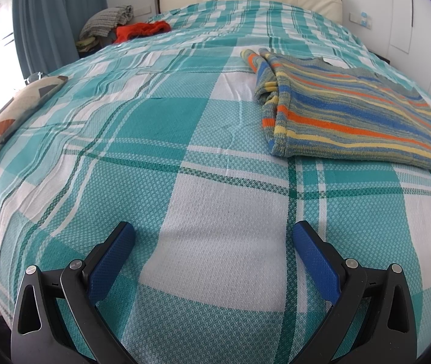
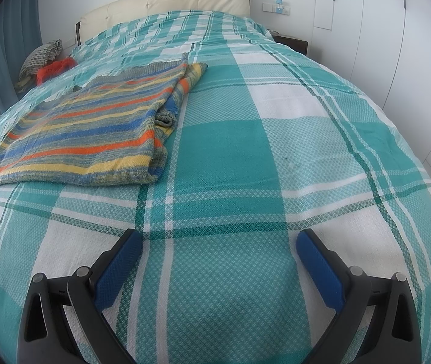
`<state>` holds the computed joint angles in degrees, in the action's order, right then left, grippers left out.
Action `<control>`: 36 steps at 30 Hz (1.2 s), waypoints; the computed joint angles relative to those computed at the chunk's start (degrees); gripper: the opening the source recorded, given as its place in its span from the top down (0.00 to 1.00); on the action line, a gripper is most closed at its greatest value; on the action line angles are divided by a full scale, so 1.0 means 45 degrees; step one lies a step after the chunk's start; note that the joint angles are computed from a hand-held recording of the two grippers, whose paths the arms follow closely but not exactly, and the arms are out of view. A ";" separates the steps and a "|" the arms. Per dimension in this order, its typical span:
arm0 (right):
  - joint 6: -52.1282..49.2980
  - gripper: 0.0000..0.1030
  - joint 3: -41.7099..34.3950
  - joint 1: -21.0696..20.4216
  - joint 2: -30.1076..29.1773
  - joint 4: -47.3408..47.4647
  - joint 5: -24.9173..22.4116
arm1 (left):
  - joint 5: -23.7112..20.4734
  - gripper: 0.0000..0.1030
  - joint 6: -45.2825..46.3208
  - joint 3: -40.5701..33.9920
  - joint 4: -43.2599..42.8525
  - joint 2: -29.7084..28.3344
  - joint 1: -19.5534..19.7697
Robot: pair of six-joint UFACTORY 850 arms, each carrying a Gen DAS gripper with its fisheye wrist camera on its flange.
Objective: Fold small clothes
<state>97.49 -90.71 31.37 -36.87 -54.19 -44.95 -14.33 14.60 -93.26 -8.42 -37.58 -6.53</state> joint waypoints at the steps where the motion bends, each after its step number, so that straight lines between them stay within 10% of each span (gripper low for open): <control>1: 0.0000 0.02 0.0000 0.0000 0.0000 0.0000 0.0000 | -0.0001 0.01 0.0004 0.0000 -0.0003 0.0000 0.0000; 12: -0.0179 0.02 -0.0108 0.0016 -0.0042 0.0136 -0.0163 | -0.1147 0.01 0.0925 -0.0389 -0.0770 0.0044 0.0143; 15: -0.1294 0.02 -0.0425 -0.0063 -0.0047 0.0995 -0.0270 | -0.1821 0.02 0.4064 0.0103 -0.3574 0.0702 0.0299; 20: -0.3293 0.02 0.0661 -0.1120 0.1311 0.2884 0.3464 | -0.2597 0.02 1.0726 0.0421 -0.8887 0.1471 -0.0546; 25: -0.9349 0.11 -0.1179 -0.2745 0.0570 0.8836 0.4597 | -0.4703 0.02 1.3313 -0.1365 -0.9927 0.0295 -0.2279; 34: -1.5751 0.39 -0.7247 -0.4594 -0.3455 1.6387 0.2178 | -0.5612 0.26 1.2110 -0.4380 -0.7269 -0.2083 -0.4118; 36: -1.5819 0.45 -0.9754 -0.4765 -0.5005 1.6399 0.0656 | -0.5777 0.53 1.1826 -0.4855 -0.7218 -0.2364 -0.4115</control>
<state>26.30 -134.60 9.93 -59.40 19.60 -42.00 -40.33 67.82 -115.11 -40.90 -48.22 -25.05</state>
